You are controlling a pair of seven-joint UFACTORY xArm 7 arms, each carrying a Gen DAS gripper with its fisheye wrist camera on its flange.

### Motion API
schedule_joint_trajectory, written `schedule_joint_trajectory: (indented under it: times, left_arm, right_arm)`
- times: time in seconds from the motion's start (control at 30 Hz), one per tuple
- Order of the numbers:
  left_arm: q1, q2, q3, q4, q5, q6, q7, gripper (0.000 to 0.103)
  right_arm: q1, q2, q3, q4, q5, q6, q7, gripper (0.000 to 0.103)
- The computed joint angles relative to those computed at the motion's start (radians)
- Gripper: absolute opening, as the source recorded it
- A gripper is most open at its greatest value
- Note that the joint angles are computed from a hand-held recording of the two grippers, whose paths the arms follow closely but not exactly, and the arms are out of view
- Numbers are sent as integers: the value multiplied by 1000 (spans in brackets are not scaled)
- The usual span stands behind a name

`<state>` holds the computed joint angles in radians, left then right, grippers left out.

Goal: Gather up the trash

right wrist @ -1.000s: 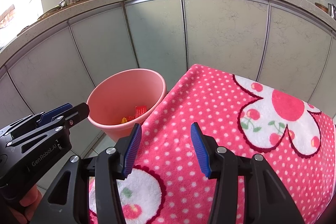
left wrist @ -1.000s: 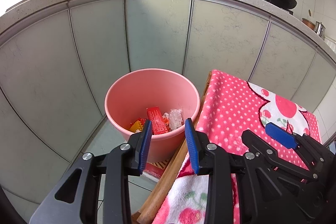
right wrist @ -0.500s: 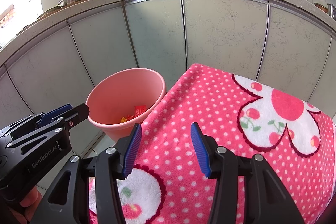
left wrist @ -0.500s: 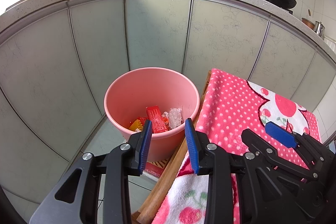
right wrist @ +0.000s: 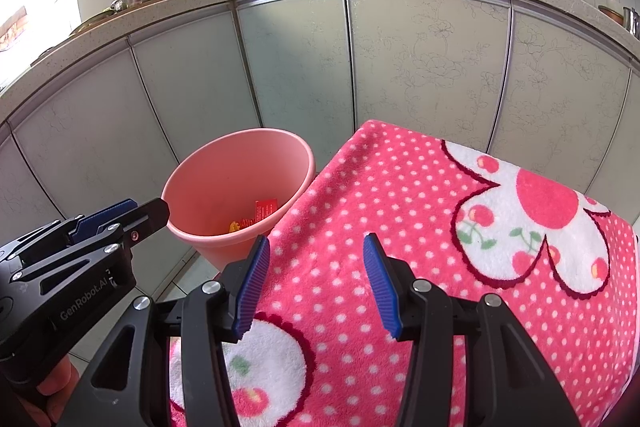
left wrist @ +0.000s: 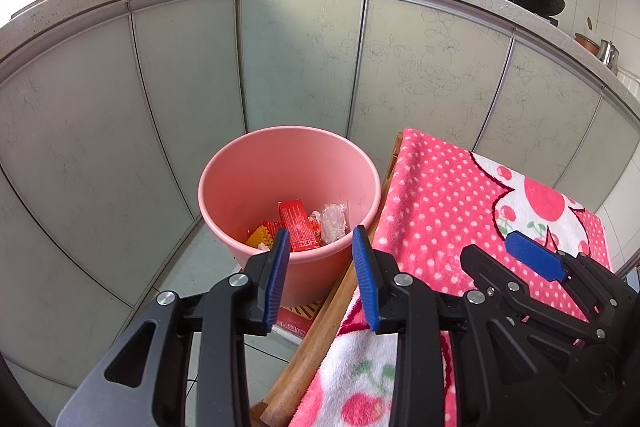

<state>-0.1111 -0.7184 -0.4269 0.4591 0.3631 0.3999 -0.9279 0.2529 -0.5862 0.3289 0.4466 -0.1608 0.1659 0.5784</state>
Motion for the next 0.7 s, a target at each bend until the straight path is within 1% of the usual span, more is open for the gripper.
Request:
schedule_joint_trajectory:
  times: [0.2, 0.7]
  left_arm:
    - [-5, 0, -3, -8, 0, -1, -6, 33]
    - [-7, 21, 12, -4, -2, -8, 10, 32]
  right_arm:
    - [1, 0, -1, -1, -1, 0, 1, 48]
    - [1, -3, -7, -11, 1, -3, -6, 48]
